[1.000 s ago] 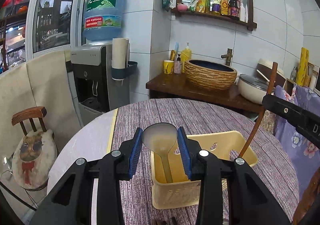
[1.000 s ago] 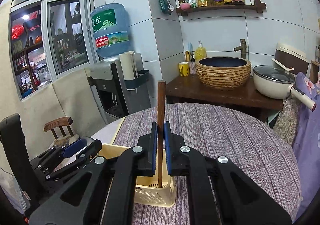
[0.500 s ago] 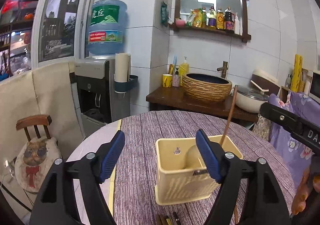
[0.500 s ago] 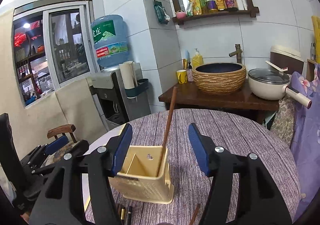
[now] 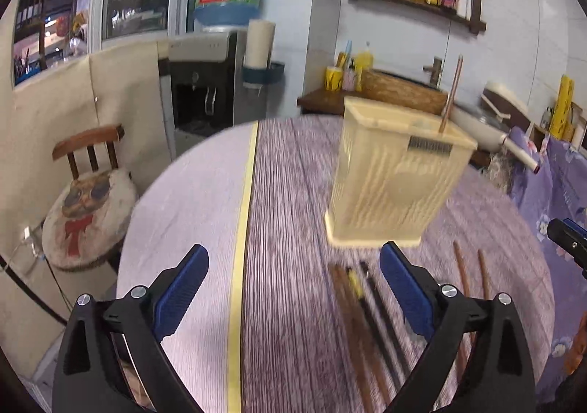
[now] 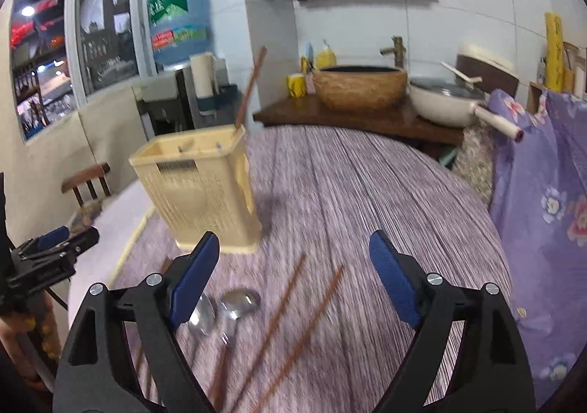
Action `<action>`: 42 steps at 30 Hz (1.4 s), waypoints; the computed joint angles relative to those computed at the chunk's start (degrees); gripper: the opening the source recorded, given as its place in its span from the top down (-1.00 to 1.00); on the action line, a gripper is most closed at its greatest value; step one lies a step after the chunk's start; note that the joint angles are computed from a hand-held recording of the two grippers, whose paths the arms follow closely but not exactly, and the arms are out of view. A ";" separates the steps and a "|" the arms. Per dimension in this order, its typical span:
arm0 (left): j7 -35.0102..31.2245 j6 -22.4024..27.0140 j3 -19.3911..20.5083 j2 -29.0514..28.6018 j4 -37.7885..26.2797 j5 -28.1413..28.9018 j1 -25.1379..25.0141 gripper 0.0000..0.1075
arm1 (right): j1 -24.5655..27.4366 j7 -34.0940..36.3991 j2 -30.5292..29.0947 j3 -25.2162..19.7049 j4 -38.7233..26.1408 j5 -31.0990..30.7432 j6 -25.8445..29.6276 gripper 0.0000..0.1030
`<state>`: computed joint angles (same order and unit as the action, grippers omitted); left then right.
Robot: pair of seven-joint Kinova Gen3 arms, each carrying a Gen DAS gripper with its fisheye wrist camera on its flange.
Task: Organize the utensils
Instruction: 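Move both tools back down to the utensils on the table, then grasp a wooden chopstick with the right tool while the left tool grasps another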
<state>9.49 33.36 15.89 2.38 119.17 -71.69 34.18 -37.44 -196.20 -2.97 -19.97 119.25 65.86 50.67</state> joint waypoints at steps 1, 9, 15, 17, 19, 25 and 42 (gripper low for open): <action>-0.43 -0.53 0.00 -0.04 0.71 0.73 -0.05 -0.74 | -0.14 -0.20 0.24 -0.15 0.55 -1.06 0.38 -0.64; -7.40 -0.72 0.08 1.70 2.48 8.76 2.06 -0.42 | -0.78 -4.23 2.22 0.55 5.38 -6.84 -3.55 -0.61; -12.22 -1.85 -0.60 2.40 1.92 13.88 2.99 -0.14 | -1.41 -3.67 4.04 1.74 4.71 -8.79 -4.80 -0.34; -13.96 -1.75 -0.85 2.88 1.35 15.36 3.33 -0.06 | -1.57 -2.49 4.89 2.28 3.95 -9.27 -5.12 -0.30; -15.73 -1.97 -1.20 3.27 0.88 17.12 3.53 0.03 | -1.86 -0.44 6.23 2.90 2.63 -10.30 -5.06 -0.27; -18.95 -3.16 -2.28 3.90 0.28 20.54 4.27 0.11 | -3.72 -3.08 7.51 4.11 2.32 -9.39 -5.21 -0.22; -21.44 3.89 -4.29 8.80 -5.25 20.02 8.84 0.25 | -3.49 0.30 7.91 5.38 1.28 -10.55 -6.02 -0.19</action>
<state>-11.94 37.25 11.60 11.18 113.92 -51.67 43.02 -40.93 -195.90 4.94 -14.59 120.52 55.31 44.65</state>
